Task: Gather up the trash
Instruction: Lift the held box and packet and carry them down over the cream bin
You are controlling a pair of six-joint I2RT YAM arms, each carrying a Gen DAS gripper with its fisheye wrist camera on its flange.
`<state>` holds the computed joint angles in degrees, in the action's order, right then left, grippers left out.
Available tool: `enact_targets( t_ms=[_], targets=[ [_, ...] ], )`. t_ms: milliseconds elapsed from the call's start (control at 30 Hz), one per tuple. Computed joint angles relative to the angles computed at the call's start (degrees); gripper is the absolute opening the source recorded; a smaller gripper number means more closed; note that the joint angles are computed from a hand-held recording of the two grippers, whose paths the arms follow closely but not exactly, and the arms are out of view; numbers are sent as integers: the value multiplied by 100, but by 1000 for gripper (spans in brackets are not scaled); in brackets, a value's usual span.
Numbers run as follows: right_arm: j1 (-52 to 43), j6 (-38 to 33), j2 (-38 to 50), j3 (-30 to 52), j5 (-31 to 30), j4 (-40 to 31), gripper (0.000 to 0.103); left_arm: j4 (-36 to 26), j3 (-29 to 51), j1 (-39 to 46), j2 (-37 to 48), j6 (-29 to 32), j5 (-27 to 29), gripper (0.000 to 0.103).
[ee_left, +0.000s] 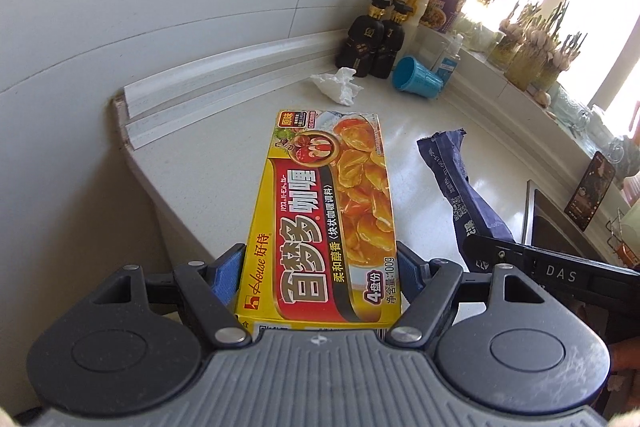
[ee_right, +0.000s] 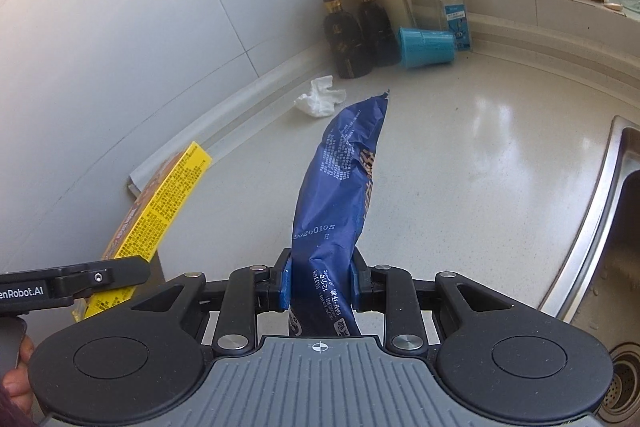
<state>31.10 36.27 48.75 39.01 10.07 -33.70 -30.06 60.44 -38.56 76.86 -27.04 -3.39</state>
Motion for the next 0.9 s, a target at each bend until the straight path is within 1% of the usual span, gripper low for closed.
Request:
enact_targets(
  t_ms=[233,433,600,900],
  targets=[
    [992,548,164,207,432,-219,25,-322,-617,296,-791,-183,105,72],
    [1719,762,619,513,572,-106,25,-687,-1031,730,-1531,-220,103,72],
    [2151,715,1216,792,436,194,25,-1101,-1279,1139,-1977,-161,72,72],
    [2653,419,2370,1215,121,691,25,-1877,-1521,1752,-2311,-120,97,72]
  ],
)
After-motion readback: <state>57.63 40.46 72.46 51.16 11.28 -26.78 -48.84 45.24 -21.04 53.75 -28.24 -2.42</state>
